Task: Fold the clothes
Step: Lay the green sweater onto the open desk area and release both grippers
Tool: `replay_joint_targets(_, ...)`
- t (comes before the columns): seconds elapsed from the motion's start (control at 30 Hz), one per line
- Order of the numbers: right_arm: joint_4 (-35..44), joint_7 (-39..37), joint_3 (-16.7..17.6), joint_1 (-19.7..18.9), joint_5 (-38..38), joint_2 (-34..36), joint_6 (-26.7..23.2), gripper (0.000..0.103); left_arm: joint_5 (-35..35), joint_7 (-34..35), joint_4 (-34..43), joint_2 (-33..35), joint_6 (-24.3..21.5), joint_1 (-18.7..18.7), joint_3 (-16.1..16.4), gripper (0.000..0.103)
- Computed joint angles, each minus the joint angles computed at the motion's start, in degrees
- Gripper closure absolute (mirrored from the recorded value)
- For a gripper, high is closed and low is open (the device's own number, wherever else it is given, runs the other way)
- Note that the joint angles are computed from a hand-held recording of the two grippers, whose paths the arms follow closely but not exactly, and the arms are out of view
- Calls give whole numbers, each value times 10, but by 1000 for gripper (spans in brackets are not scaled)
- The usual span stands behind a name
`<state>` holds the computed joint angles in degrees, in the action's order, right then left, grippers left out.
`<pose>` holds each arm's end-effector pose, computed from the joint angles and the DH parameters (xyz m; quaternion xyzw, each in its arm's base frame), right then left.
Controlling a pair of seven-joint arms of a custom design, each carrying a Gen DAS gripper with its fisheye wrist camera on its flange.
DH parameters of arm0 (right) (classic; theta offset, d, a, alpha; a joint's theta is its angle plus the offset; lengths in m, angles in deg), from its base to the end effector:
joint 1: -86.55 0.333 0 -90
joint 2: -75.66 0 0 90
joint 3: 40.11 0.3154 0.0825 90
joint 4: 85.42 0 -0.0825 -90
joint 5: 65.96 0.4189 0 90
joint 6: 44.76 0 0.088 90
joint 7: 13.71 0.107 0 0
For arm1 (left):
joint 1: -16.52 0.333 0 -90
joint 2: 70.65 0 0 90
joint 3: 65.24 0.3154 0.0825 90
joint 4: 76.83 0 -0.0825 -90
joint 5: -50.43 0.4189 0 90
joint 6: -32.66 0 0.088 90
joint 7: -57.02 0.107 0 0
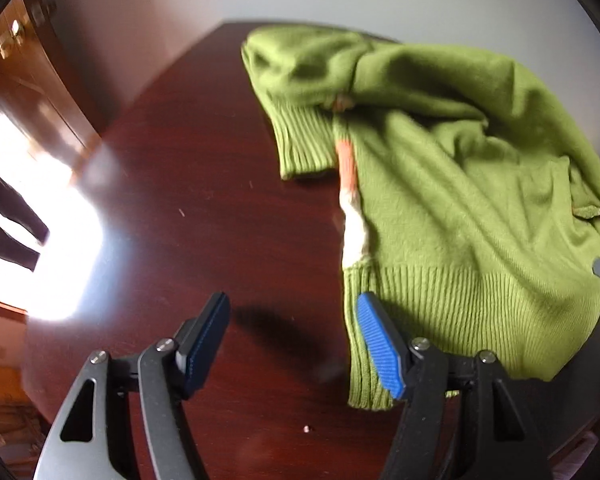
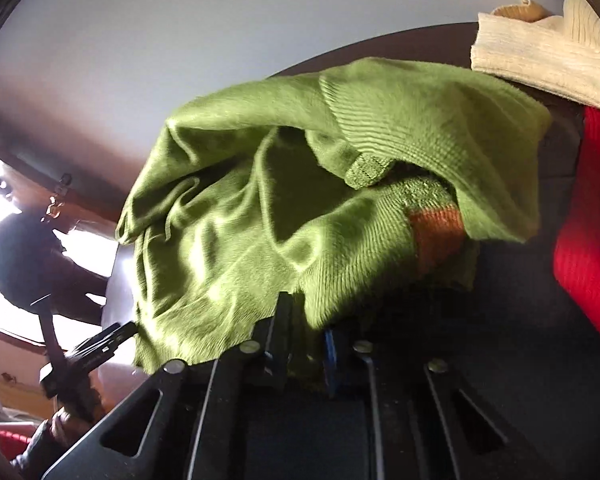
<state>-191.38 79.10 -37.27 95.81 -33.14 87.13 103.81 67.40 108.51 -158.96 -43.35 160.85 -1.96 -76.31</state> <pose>0.6700 0.1310 0.4572 -0.5774 0.7457 0.0109 0.3322 0.6758 -0.3432 0.4467 -0.7110 0.6773 -0.1471 0.1184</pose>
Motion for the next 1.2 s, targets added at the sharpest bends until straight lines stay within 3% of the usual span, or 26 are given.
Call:
replay_joint_targets(0.23, -30, 13, -3, 12, -22, -58, -31, 89, -36, 63, 43, 25, -1, -4, -24, 27)
replay_joint_targets(0.4, -40, 6, -4, 12, 1, -59, -24, 90, -9, 74, 90, 56, -6, -36, -11, 24)
replay_joint_targets(0.43, -39, 4, -4, 13, 2, -57, -23, 93, -9, 77, 100, 61, -6, -38, -11, 30)
replay_joint_targets(0.5, -26, 11, -5, 16, -22, -46, -33, 94, -16, 82, 111, 66, -4, -39, -13, 60)
replay_joint_targets(0.53, -23, 12, -5, 16, -28, -44, -39, 95, -36, 89, 121, 71, -11, -33, -21, 97)
replay_joint_targets(0.73, -30, -66, 1, 18, -12, -74, -84, 96, -59, 81, 83, 35, -13, -32, -22, 99)
replay_joint_targets(0.9, -60, -80, -4, 19, 6, -101, -105, 99, -60, 57, 31, -8, -19, -25, -19, 99)
replay_joint_targets(0.97, -81, -79, -8, 19, 22, -114, -87, 99, -56, 41, 26, -15, -21, -23, -16, 99)
replay_joint_targets(1.1, -123, -76, -19, 14, 91, -138, -19, 99, -112, 16, 23, -14, 32, 4, -28, 99)
replay_joint_targets(1.2, -131, -78, -26, 8, 118, -135, 12, 99, -129, 12, 53, 11, 45, 13, -30, 99)
